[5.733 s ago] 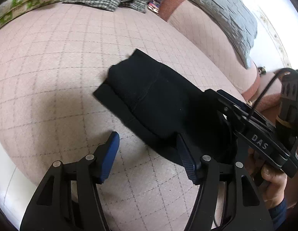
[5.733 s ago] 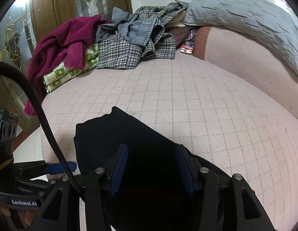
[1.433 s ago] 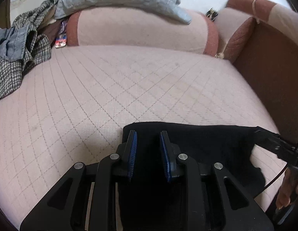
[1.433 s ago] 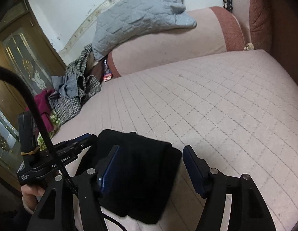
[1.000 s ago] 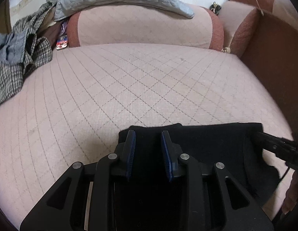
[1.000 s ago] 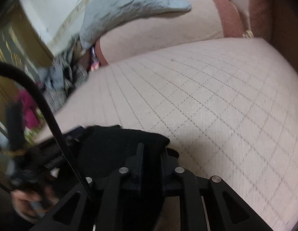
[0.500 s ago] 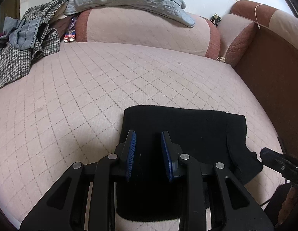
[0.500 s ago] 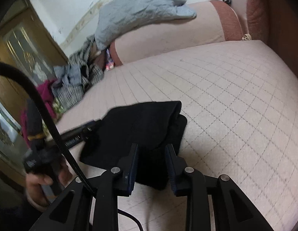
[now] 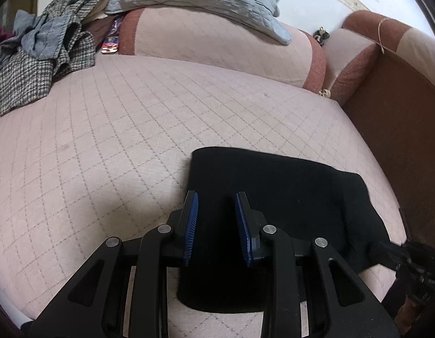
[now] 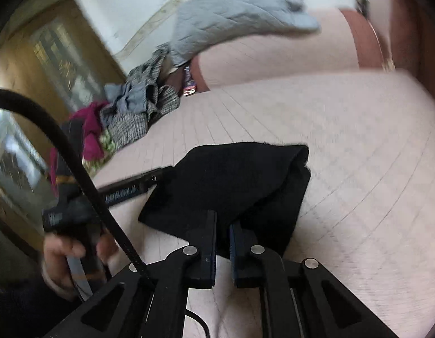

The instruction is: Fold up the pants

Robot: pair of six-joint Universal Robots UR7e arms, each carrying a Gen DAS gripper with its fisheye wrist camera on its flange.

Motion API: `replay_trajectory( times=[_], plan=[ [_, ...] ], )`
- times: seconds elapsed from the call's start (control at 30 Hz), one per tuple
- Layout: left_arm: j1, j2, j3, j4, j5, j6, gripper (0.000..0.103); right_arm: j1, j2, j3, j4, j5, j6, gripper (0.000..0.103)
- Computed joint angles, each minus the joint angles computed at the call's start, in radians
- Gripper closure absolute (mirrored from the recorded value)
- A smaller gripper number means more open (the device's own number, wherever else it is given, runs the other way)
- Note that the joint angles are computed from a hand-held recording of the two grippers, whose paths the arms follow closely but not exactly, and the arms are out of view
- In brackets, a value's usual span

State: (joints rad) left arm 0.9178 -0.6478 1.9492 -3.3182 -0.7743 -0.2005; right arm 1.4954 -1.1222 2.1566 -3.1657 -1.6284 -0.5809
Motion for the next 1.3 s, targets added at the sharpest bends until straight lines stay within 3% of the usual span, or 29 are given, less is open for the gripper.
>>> replay_trajectory(
  times=[0.13,0.33,0.47,0.67,0.73,0.87,1.03,1.3],
  plan=[
    [0.003,0.020,-0.003,0.005,0.017,0.000,0.077,-0.018,0.039,-0.013,0.032,-0.077,0.034,0.098],
    [-0.003,0.019,-0.005,0.017,0.034,0.012,0.076,-0.028,0.023,-0.016,0.028,-0.065,0.079,0.096],
    [-0.003,0.009,-0.003,0.036,0.035,-0.016,0.076,0.015,0.024,0.005,-0.122,-0.130,0.022,0.095],
    [-0.015,0.020,-0.012,0.036,0.044,-0.012,0.076,0.038,0.054,-0.011,-0.159,-0.094,-0.012,0.088],
    [-0.017,0.022,-0.018,0.038,0.041,-0.015,0.076,0.030,0.086,-0.030,-0.174,-0.090,0.010,0.076],
    [-0.015,0.026,-0.028,0.045,0.041,-0.009,0.076,0.029,0.154,-0.089,-0.191,-0.144,0.027,0.076],
    [-0.007,0.045,-0.053,0.046,0.051,0.012,0.076,0.033,0.222,-0.152,-0.238,-0.221,-0.059,0.076],
    [0.008,0.082,-0.104,0.049,0.060,0.041,0.075,-0.004,0.261,-0.238,-0.167,-0.171,-0.023,0.075]
  ],
)
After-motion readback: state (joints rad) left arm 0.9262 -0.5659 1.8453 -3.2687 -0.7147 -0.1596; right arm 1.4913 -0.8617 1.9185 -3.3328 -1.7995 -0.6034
